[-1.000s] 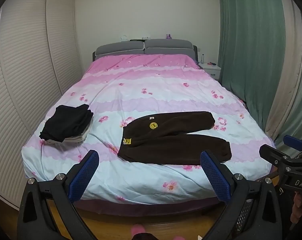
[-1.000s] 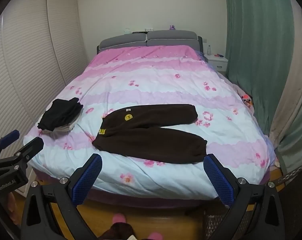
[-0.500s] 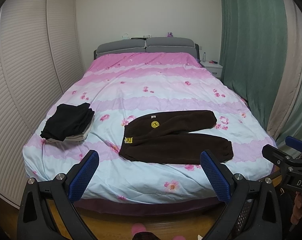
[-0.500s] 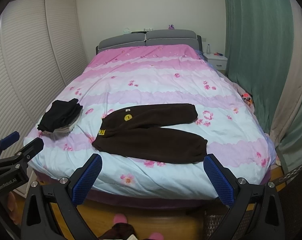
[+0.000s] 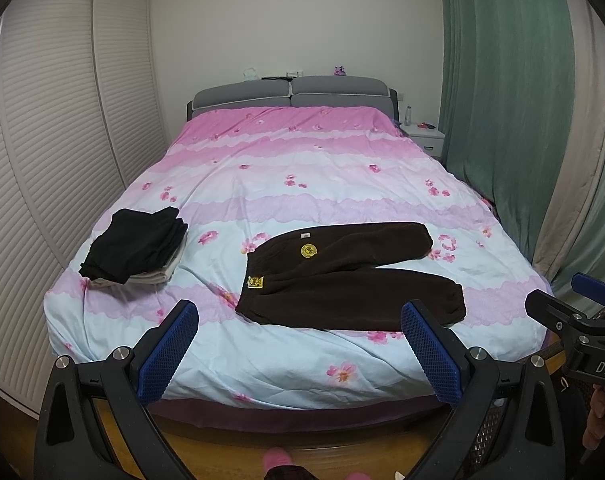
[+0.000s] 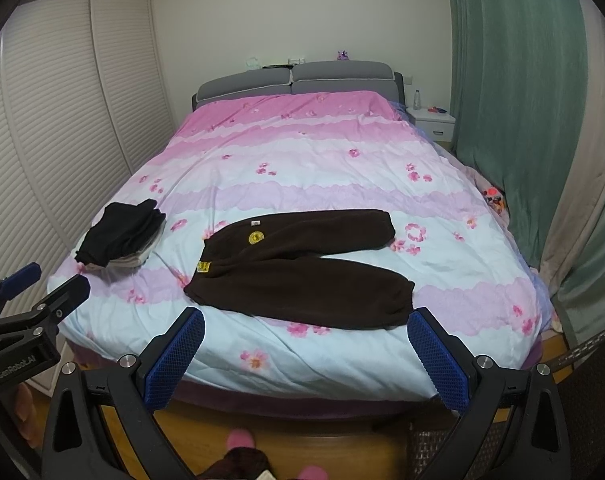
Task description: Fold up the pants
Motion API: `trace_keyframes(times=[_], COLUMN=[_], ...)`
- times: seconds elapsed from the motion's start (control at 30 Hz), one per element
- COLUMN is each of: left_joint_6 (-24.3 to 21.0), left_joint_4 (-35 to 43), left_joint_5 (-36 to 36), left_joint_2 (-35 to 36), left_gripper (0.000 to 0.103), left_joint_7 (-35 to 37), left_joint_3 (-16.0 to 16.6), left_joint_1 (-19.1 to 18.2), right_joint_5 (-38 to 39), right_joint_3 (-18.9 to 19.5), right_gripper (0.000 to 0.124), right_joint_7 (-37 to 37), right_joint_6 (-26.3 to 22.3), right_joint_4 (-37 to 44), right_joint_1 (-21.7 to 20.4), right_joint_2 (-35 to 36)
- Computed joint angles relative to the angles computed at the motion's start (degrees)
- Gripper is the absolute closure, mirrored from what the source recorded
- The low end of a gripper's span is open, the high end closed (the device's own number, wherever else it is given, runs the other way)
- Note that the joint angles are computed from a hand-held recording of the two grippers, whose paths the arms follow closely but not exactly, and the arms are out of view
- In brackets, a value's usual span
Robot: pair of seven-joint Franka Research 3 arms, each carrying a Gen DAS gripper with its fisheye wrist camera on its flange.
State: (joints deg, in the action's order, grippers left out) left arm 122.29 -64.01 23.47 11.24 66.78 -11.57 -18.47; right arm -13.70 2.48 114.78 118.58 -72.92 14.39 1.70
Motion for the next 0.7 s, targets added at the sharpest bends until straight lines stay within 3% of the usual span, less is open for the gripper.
trace_keyframes(times=[0.7], left_joint_6=[-0.1], left_joint_4=[-0.1], left_joint_5=[0.3], left_joint_2=[-0.1], left_gripper=[0.0], left_joint_7=[-0.6], left_joint_3=[0.0], left_joint_1=[-0.1], right_joint_5=[0.8], right_joint_3=[-0.2], right_gripper=[0.021], right_joint_7=[-0.2], right_joint_6=[0.1], right_joint_4=[-0.2], right_joint_1=[-0.2], right_joint_2=[-0.2])
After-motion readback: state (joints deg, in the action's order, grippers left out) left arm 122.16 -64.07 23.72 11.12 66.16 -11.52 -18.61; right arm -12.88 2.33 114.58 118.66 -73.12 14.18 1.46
